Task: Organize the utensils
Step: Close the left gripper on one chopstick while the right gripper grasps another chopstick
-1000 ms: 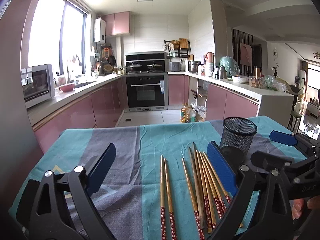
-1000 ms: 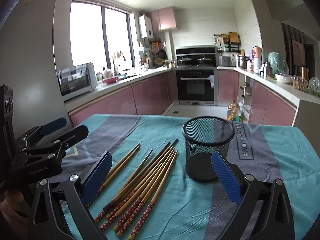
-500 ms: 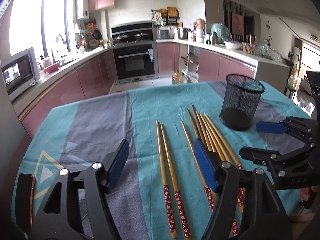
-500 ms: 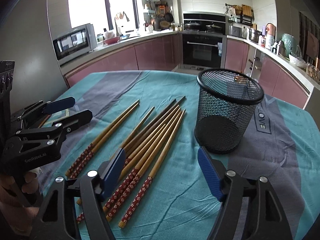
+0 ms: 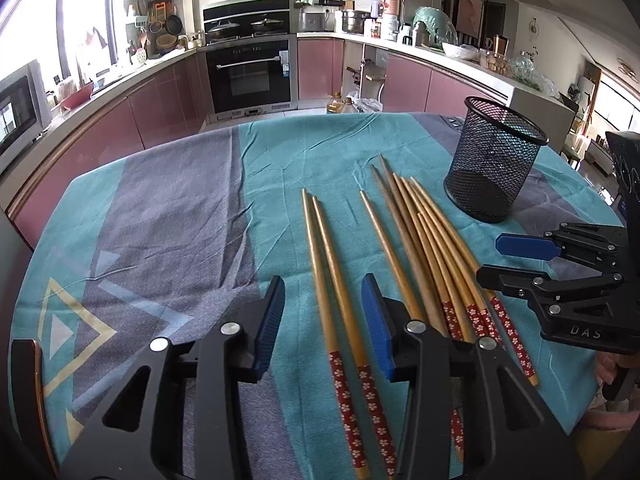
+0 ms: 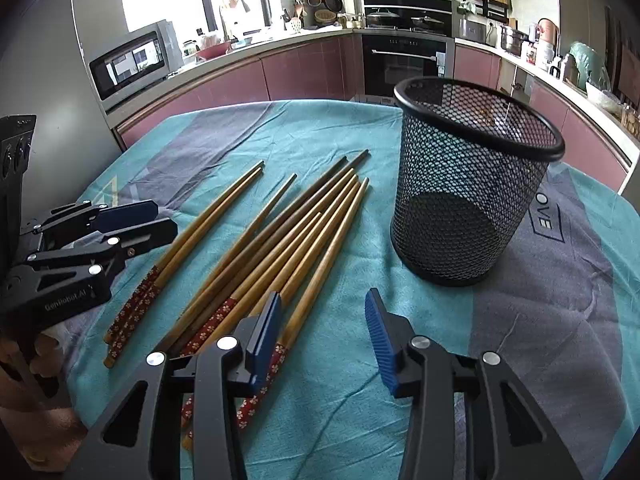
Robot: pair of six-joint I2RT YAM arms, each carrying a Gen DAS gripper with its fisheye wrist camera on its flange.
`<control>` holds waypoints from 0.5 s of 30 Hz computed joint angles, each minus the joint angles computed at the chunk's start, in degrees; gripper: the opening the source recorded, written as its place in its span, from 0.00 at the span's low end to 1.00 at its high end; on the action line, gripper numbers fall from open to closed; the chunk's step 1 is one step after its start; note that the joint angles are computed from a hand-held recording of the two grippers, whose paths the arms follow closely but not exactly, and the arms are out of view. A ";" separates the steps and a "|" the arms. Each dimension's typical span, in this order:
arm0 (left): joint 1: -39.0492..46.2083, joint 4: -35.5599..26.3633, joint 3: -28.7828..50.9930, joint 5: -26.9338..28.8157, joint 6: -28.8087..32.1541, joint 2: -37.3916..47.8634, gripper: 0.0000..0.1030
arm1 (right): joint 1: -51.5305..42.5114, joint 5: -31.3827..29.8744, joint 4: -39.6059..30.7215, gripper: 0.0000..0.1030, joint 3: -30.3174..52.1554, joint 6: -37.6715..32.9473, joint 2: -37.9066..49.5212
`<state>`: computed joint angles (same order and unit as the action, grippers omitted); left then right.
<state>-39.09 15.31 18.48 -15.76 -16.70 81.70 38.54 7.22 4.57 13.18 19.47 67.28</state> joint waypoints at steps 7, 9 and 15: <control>4.08 0.73 2.41 5.92 1.68 5.68 0.20 | -2.58 -1.43 0.88 0.32 0.46 -1.56 2.34; 4.81 1.23 3.69 6.83 2.24 7.99 0.20 | -3.06 -1.42 0.87 0.31 1.03 -1.86 3.13; 6.63 1.32 6.48 9.35 3.45 11.88 0.19 | -3.99 -1.41 1.59 0.31 3.42 -2.98 6.87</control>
